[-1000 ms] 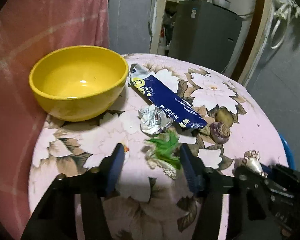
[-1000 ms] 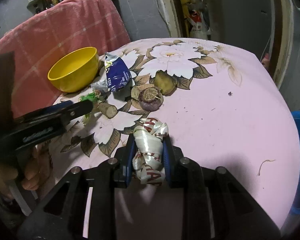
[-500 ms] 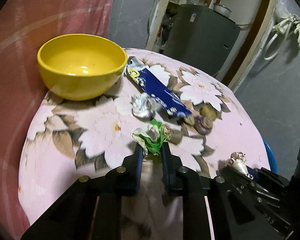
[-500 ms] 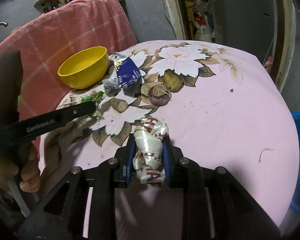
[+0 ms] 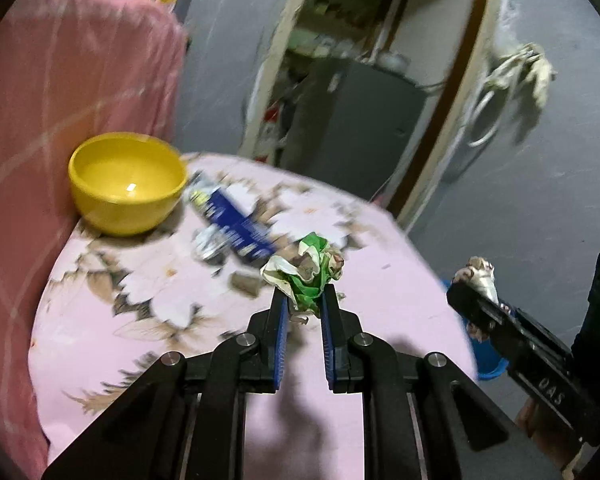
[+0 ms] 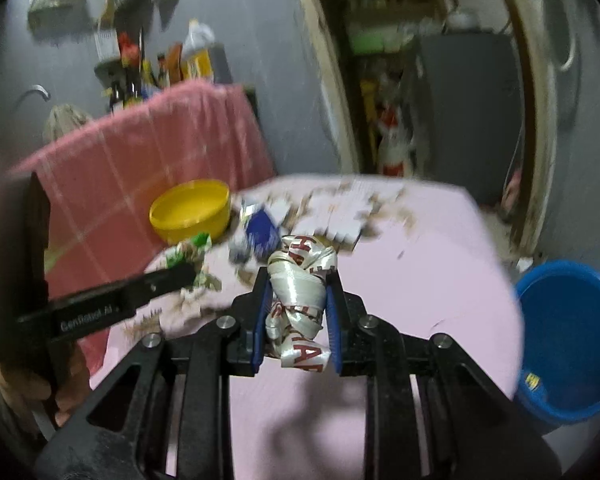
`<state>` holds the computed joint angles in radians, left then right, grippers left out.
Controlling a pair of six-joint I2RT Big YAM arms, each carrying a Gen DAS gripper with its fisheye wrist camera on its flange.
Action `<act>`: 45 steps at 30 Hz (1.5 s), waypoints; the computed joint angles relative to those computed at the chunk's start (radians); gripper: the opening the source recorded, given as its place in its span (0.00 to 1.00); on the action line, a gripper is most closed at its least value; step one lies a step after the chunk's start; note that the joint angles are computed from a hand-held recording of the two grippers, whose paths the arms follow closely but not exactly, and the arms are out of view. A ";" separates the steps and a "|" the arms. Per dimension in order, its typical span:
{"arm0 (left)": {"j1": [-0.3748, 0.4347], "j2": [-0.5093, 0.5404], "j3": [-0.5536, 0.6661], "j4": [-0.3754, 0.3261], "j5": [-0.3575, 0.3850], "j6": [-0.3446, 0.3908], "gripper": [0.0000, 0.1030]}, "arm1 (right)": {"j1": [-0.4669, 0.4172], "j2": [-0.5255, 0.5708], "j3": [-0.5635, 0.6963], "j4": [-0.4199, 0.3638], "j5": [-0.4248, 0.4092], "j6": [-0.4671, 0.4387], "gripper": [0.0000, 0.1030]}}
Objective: Collect trash
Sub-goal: 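Grasp the green crumpled wrapper with the left tool while the right tool grasps the white ribbon paper, then carry both items over the blue basin and open both tools to drop them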
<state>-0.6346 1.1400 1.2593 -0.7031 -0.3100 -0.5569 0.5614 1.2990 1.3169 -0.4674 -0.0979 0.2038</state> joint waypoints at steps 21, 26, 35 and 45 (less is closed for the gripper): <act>-0.182 0.324 0.398 0.201 0.048 0.259 0.13 | -0.272 -0.195 -0.069 0.163 0.106 -0.070 0.41; -0.197 0.435 0.521 0.156 0.093 0.280 0.13 | -0.358 -0.202 -0.087 0.155 0.087 -0.054 0.41; -0.192 0.644 0.765 -0.100 0.189 0.273 0.13 | -0.477 -0.151 -0.105 0.092 0.018 0.015 0.41; -0.174 0.798 0.922 -0.268 0.278 0.248 0.25 | -0.546 -0.069 -0.100 0.021 -0.035 0.062 0.51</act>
<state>-0.8085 1.9376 2.1812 -0.9715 -0.0317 -0.3087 0.0152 1.2299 1.2169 -0.4468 -0.1333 0.2659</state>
